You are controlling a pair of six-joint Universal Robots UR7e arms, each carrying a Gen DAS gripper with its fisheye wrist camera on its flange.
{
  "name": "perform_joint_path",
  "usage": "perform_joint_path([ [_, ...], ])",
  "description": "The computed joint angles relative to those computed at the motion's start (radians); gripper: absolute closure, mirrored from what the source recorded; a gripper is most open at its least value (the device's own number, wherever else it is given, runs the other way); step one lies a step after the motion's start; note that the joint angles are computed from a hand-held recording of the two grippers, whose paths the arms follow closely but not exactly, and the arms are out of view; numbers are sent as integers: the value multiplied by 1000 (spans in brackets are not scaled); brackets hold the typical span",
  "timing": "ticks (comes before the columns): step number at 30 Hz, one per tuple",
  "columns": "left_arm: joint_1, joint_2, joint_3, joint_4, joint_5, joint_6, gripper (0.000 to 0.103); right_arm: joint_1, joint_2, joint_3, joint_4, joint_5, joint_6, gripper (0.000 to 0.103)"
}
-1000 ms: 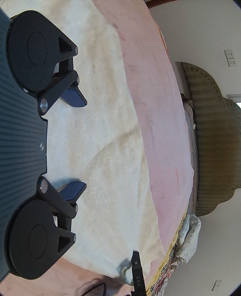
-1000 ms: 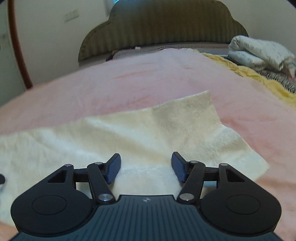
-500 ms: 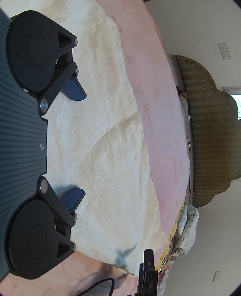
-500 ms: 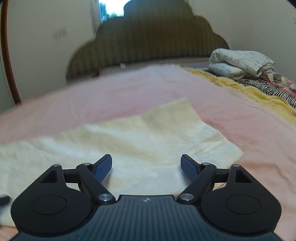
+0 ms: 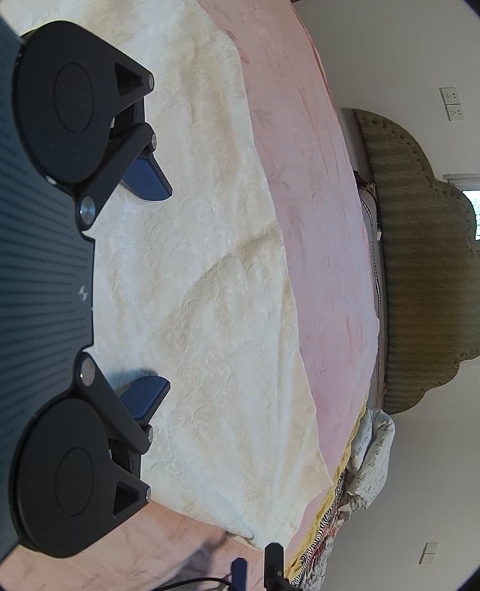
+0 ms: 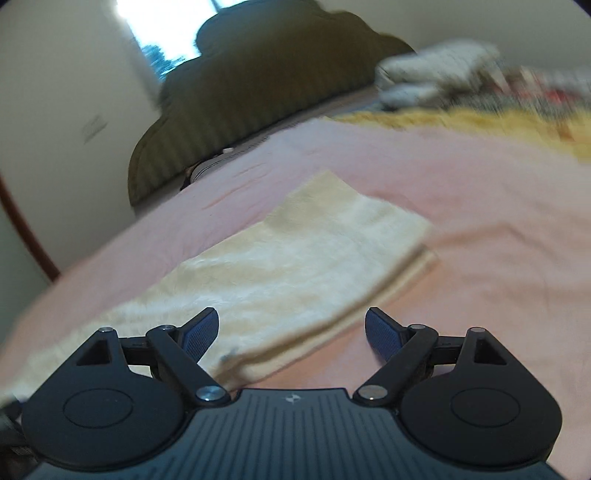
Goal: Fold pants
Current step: 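Grasp the folded pants edge with the right gripper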
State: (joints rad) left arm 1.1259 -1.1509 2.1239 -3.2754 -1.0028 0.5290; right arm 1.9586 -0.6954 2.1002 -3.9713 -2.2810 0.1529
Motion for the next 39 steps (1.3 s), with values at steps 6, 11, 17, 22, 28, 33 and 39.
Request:
perform_joint_path([
  [6,0,0,0,1,0,0,0,-119,-51,120,-112,305,230,16],
  [11,0,-1,0,1,0,-1,0,-144,-29,40,-83,317,173,13],
  [17,-1,-1,-1,6,-1,-6,0,-167,47,-121,-96,252,53,13],
  [22,-1,-2,-1,7,-2,-8,0,-180,62,-188,-56,224,1,33],
  [28,-1,-2,-1,8,-1,-9,0,-218,36,-143,-51,269,97,84],
  [33,-1,-3,-1,8,-1,-9,0,-218,39,-144,-54,270,82,84],
  [39,-1,-3,-1,9,-1,-10,0,-221,33,-140,-37,284,68,95],
])
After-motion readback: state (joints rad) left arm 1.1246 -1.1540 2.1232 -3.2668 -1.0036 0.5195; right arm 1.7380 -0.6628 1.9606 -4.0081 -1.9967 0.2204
